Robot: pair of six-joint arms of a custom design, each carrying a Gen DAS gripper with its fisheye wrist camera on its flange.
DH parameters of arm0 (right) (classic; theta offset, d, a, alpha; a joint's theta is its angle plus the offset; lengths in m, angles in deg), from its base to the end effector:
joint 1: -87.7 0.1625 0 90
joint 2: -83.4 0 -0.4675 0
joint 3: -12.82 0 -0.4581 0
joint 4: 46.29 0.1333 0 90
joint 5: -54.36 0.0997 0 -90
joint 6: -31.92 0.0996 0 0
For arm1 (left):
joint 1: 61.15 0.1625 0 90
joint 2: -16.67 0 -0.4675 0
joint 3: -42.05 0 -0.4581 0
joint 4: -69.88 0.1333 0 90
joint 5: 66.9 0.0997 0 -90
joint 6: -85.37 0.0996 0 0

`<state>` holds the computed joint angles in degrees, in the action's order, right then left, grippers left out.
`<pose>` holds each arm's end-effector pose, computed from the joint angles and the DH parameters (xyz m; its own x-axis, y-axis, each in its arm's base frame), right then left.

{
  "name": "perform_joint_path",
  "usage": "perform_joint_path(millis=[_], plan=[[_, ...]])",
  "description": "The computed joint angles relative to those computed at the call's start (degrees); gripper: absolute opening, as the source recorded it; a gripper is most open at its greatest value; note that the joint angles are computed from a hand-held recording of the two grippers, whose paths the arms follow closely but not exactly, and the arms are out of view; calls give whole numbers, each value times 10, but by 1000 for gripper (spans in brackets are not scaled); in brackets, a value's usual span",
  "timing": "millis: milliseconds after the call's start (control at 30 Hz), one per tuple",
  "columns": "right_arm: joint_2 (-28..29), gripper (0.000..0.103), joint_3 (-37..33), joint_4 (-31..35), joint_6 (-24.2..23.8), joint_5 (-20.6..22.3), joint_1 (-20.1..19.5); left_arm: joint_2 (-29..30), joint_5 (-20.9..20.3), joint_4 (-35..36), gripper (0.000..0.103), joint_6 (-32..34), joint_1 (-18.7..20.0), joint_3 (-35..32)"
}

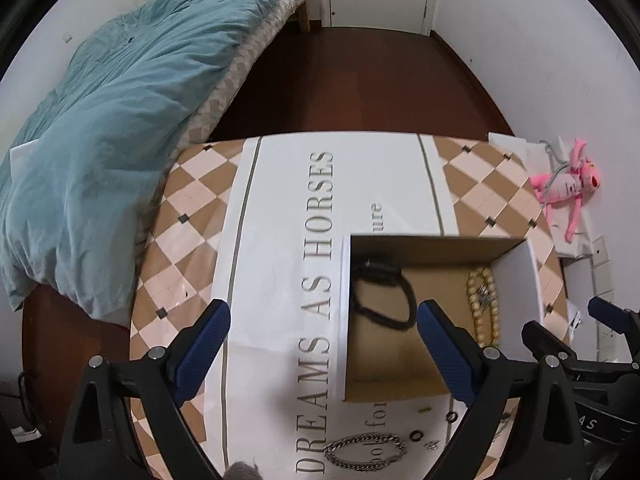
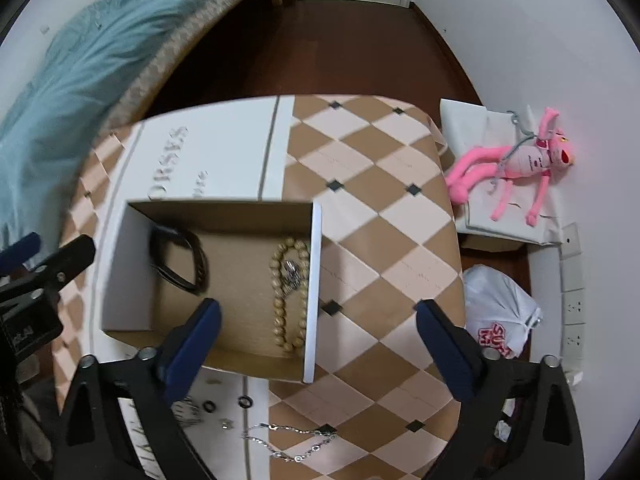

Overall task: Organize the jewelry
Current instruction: 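Lift both open tools out of the white box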

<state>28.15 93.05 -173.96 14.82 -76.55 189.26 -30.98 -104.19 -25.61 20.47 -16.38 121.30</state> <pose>0.2261 -0.7657 0.3016 -0.6777 -0.2911 0.6752 -0.4130 0.9104 -0.0221 -0.3956 -0.6918 0.1699 -0.6528 -0.2856 -0.7016 0.1091 0.8811 -0.4602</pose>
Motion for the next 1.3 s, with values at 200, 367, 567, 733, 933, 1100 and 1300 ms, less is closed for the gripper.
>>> perform_joint_path(millis=[200, 367, 567, 733, 933, 1100, 1300], plan=[[-7, 100, 23, -25, -1, -9, -4, -2, -2, 0, 95, -13, -3, 12], [-13, 100, 30, -32, 2, -9, -2, -5, 0, -4, 95, -17, -10, 15], [-30, 100, 40, -49, -2, -1, 8, -14, 14, 2, 95, -31, -26, 17], [-54, 100, 56, -76, -16, 5, 22, -26, 26, 9, 95, -45, -45, 23], [-87, 100, 76, -100, -25, 10, 37, -40, 37, 17, 95, -60, -71, 31], [-118, 100, 96, -114, -24, 21, 46, -50, 43, 28, 95, -74, -89, 38], [-154, 100, 126, -118, -12, 39, 48, -63, 47, 56, 95, -122, -103, 57]])
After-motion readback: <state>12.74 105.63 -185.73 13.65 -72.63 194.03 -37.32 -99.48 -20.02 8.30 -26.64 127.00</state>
